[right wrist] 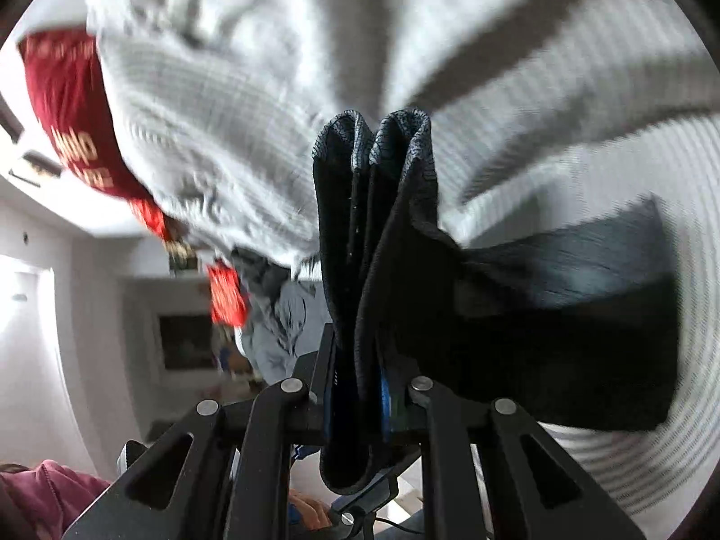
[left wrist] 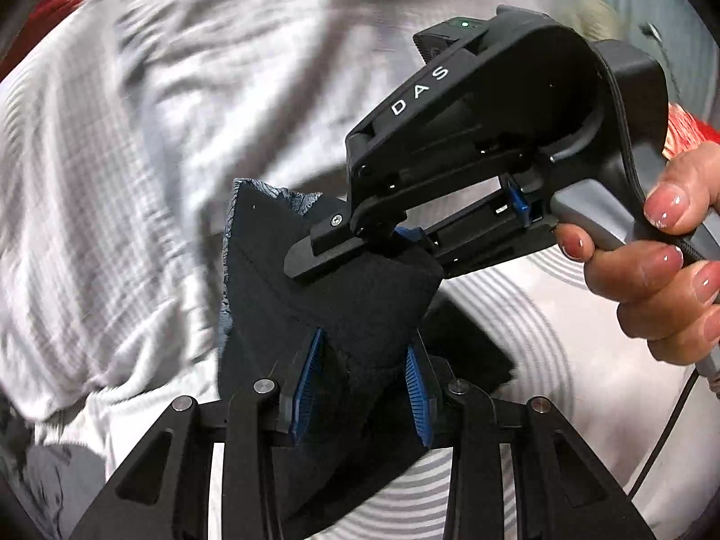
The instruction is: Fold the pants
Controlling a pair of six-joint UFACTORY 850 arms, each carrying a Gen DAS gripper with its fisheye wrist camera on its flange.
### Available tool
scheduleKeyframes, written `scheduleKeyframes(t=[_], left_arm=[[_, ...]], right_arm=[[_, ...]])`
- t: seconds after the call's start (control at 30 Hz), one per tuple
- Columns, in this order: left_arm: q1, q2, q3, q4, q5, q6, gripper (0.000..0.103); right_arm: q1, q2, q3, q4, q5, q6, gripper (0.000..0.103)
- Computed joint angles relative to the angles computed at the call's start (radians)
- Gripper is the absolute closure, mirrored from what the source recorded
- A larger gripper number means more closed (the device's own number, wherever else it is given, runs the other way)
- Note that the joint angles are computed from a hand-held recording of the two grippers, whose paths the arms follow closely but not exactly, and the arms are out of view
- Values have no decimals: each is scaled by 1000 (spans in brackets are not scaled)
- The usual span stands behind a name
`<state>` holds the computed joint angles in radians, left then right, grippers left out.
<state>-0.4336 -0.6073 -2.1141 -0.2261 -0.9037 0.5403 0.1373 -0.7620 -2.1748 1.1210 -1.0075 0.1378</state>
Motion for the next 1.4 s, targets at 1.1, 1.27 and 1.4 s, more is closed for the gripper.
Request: scheduleKeyframes(t=[1.1,1.27,1.4], left_arm=[[-61,-22,76,112,-123,-120,35],[-1,-109,-84,167,-177,-223,35],[50,-242,-294,181,-323,-354,35]], right_arm=[[-29,271,532,-247,116,152,47],[16,265,413,-558,59,371,49],[48,203,259,-681,-1,376,63]])
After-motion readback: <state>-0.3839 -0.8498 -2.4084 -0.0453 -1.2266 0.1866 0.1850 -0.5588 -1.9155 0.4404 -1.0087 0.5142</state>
